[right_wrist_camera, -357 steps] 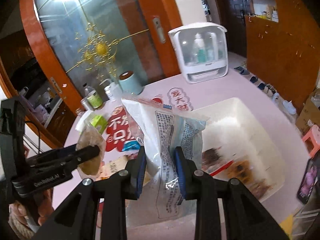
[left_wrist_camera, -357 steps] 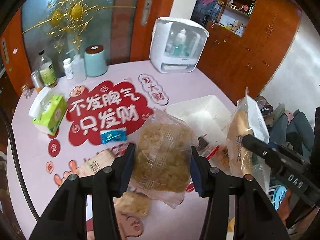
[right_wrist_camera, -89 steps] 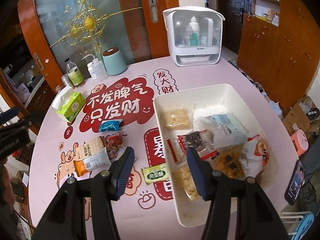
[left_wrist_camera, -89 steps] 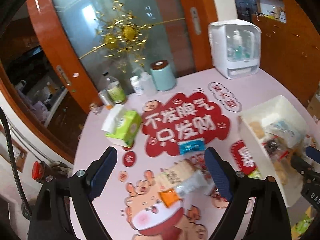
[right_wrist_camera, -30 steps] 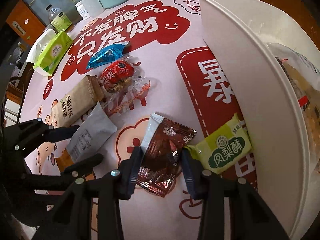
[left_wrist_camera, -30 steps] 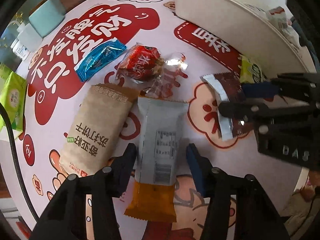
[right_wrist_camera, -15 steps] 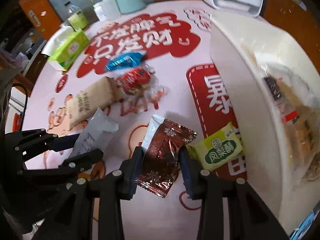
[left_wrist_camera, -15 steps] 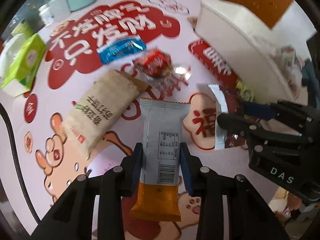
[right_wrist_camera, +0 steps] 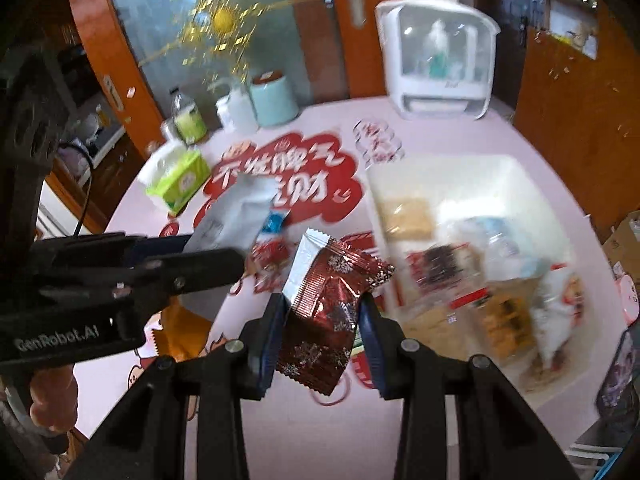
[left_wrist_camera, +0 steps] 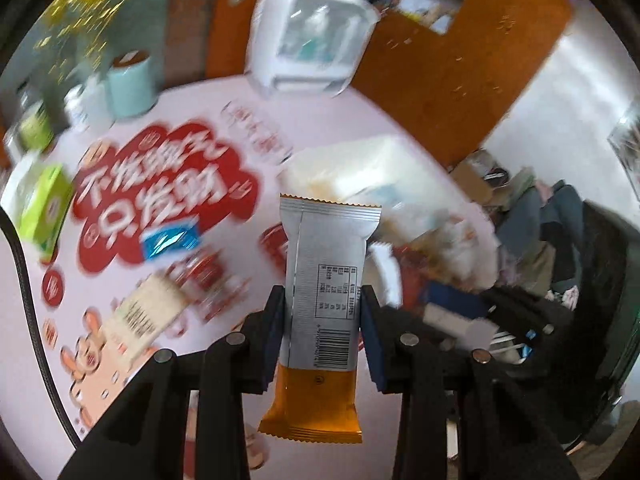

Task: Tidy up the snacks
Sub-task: 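Carry the biscuit bar with the left tool while the right tool carries the brown-red packet over the tray, then release the biscuit bar from the left tool while the right tool drops the brown-red packet into the tray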

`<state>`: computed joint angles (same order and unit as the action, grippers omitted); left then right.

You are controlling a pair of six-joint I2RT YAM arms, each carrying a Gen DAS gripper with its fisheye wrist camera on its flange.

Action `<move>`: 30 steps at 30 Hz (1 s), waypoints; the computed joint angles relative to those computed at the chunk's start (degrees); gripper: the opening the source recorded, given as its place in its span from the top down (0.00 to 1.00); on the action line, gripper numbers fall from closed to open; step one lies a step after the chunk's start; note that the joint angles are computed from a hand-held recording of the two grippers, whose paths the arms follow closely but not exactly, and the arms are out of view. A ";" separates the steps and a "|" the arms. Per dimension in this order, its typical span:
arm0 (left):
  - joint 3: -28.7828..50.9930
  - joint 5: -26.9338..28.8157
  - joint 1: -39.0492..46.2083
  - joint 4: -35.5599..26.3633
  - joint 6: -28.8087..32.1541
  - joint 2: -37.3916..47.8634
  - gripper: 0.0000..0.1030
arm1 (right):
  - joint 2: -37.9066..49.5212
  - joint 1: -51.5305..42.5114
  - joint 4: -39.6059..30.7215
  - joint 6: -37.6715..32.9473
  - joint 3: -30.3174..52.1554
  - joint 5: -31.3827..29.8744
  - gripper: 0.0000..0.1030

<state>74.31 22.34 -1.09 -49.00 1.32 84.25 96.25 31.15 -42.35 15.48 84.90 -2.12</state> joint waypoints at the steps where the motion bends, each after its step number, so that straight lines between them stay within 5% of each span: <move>1: 1.68 -0.22 -2.08 0.24 -1.70 0.28 0.67 | -0.86 -0.75 -0.01 -0.45 -0.39 0.01 0.63; 13: 22.53 -14.72 -21.17 0.03 -13.48 12.06 0.67 | -6.86 -13.92 0.26 -8.46 -3.01 -3.58 0.63; 30: 42.10 -29.25 -27.44 -5.29 -19.79 30.13 0.65 | 1.97 -25.29 -1.48 -17.72 1.85 -11.13 0.61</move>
<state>116.41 -6.92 -28.53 -54.29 -18.47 114.39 98.21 5.86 -43.83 -2.24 86.75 -13.26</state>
